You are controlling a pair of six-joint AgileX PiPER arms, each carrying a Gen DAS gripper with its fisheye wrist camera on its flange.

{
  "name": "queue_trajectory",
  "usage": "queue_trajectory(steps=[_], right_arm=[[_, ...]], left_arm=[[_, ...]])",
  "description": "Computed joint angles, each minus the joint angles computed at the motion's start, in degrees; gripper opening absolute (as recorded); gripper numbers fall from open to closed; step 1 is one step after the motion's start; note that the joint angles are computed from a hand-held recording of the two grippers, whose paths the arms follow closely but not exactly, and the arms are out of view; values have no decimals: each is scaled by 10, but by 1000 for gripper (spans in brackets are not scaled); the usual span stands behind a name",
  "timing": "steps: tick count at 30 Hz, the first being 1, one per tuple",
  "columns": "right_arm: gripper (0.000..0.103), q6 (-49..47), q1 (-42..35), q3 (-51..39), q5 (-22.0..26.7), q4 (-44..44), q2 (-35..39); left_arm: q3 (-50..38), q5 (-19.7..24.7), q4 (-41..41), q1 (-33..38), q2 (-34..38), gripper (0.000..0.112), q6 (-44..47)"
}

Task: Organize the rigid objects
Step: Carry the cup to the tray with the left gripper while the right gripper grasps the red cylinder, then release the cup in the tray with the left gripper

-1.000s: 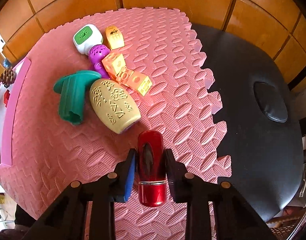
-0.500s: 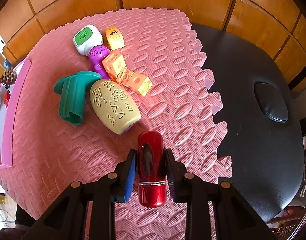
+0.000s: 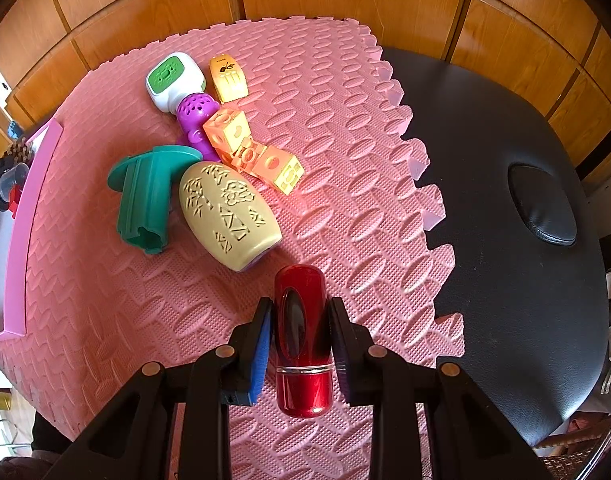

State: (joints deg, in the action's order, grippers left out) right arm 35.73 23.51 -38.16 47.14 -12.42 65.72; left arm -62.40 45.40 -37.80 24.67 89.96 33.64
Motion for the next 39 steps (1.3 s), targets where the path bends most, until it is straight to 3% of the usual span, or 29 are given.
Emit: queue_trajectory(steps=[6, 12, 20, 39], right_arm=[[27, 0, 0, 1, 0, 0, 0], [28, 0, 1, 1, 0, -2, 0], [28, 17, 13, 1, 6, -13, -1], [25, 195, 138, 19, 63, -97, -35]], left_arm=[[75, 6, -4, 46, -90, 77, 58], [202, -4, 11, 85, -229, 77, 135], [255, 21, 21, 128, -321, 77, 163], [271, 65, -8, 186, -362, 77, 223]])
